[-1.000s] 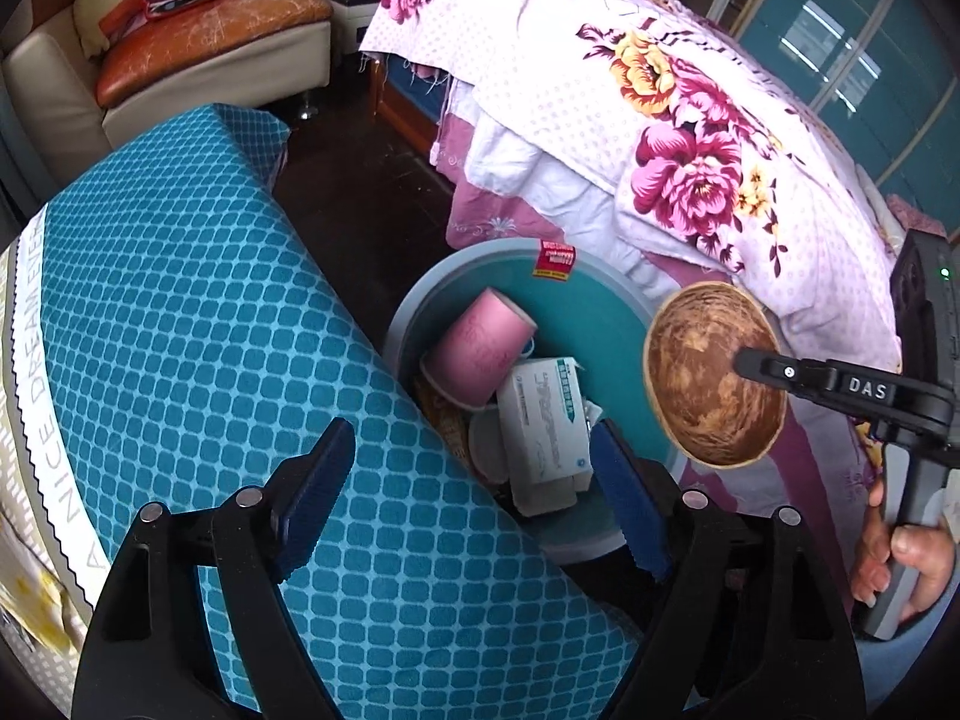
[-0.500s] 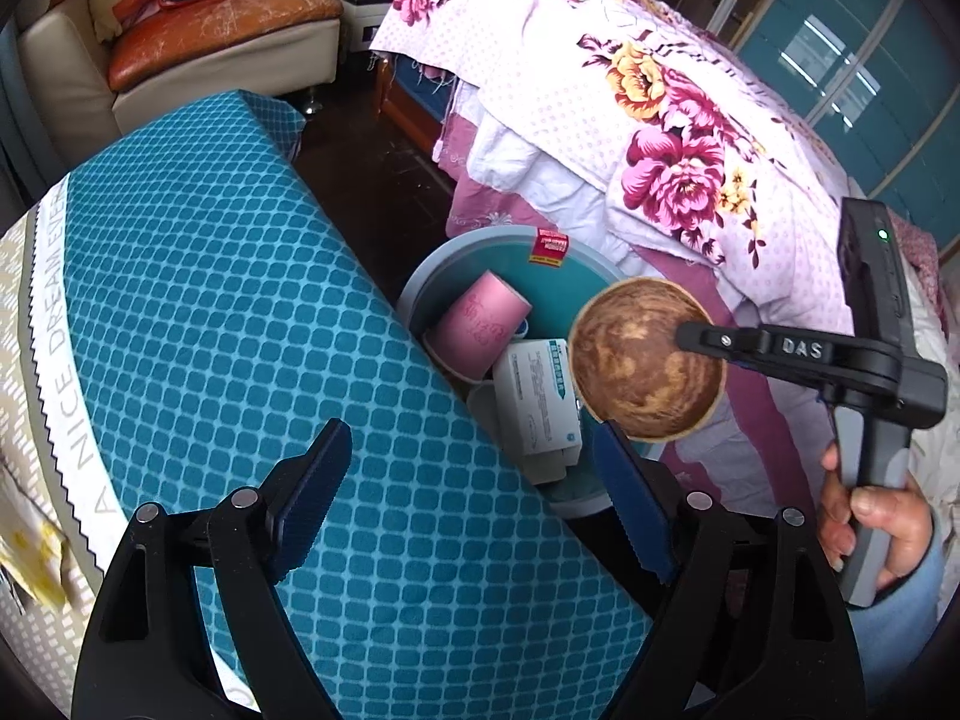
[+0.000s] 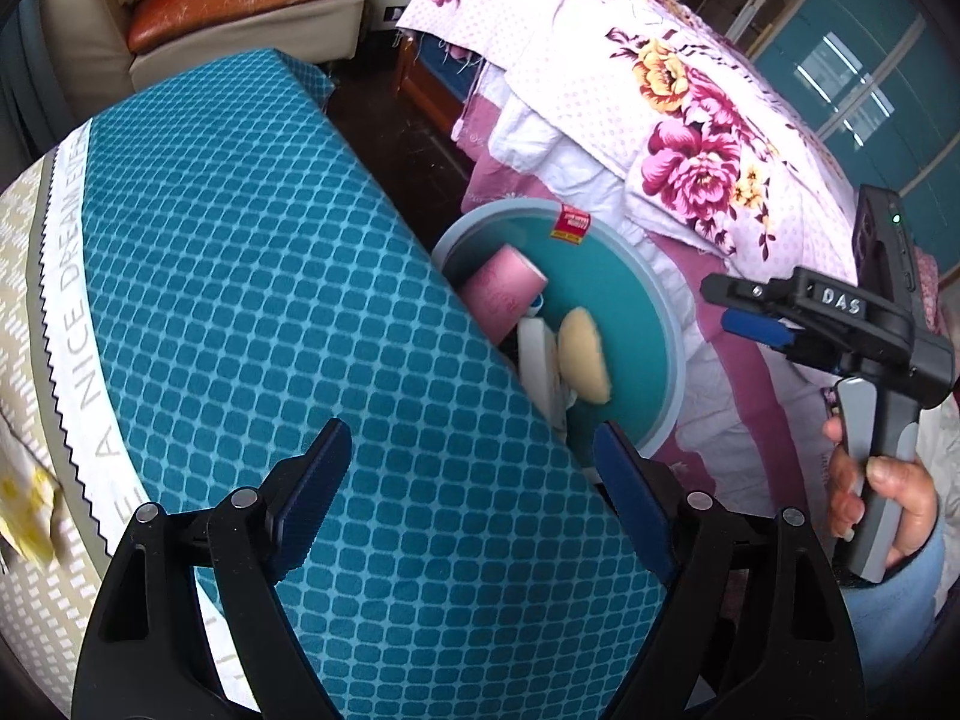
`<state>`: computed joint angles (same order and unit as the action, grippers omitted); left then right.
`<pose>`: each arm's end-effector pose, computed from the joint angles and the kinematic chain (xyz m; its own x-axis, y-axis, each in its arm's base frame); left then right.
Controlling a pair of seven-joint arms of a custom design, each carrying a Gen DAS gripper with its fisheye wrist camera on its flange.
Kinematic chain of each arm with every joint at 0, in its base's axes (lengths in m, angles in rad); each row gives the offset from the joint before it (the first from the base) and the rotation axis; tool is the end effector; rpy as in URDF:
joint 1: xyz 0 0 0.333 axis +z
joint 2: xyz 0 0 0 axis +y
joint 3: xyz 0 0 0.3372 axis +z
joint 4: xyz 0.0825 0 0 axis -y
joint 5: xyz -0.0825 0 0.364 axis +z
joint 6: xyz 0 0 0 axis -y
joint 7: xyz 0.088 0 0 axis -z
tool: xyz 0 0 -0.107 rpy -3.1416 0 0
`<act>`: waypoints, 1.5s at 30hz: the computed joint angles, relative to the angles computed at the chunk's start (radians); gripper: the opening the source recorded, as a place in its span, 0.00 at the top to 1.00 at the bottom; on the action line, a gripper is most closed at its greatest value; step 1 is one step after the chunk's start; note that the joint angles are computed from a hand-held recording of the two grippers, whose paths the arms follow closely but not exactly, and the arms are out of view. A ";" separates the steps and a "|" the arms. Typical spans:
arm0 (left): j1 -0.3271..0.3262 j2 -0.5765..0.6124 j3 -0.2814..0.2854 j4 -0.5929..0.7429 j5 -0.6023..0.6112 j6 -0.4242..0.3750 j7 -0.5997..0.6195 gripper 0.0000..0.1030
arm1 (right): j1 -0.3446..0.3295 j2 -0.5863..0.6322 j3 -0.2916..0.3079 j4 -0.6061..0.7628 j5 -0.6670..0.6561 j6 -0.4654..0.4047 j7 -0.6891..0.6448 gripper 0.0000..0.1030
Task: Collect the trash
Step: 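Open the right tool to drop the wicker bowl into the bin, then move both open tools to the yellow napkin and blue packet on the table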
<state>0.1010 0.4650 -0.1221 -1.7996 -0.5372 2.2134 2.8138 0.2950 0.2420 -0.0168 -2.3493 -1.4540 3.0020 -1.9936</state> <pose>0.6428 -0.0227 0.3231 -0.7943 -0.5468 0.2648 -0.6072 0.7002 -0.3755 0.4520 0.2037 0.2769 -0.7274 -0.5192 -0.4486 -0.4435 0.8546 -0.2700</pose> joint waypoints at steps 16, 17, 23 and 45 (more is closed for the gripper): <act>0.082 -0.009 0.026 0.013 -0.046 -0.065 0.034 0.19 | 0.072 -0.024 0.056 0.044 0.417 -0.106 -0.414 0.29; 0.088 -0.008 0.027 0.018 -0.051 -0.068 0.036 0.19 | 0.079 -0.022 0.057 0.052 0.434 -0.113 -0.433 0.29; 0.130 0.013 0.041 0.067 -0.070 -0.097 0.039 0.19 | 0.110 0.009 0.082 0.141 0.579 -0.176 -0.614 0.28; 0.333 0.373 0.052 0.636 -0.024 -0.204 -0.177 0.19 | 0.136 0.479 0.224 0.901 1.116 -0.379 -1.484 0.26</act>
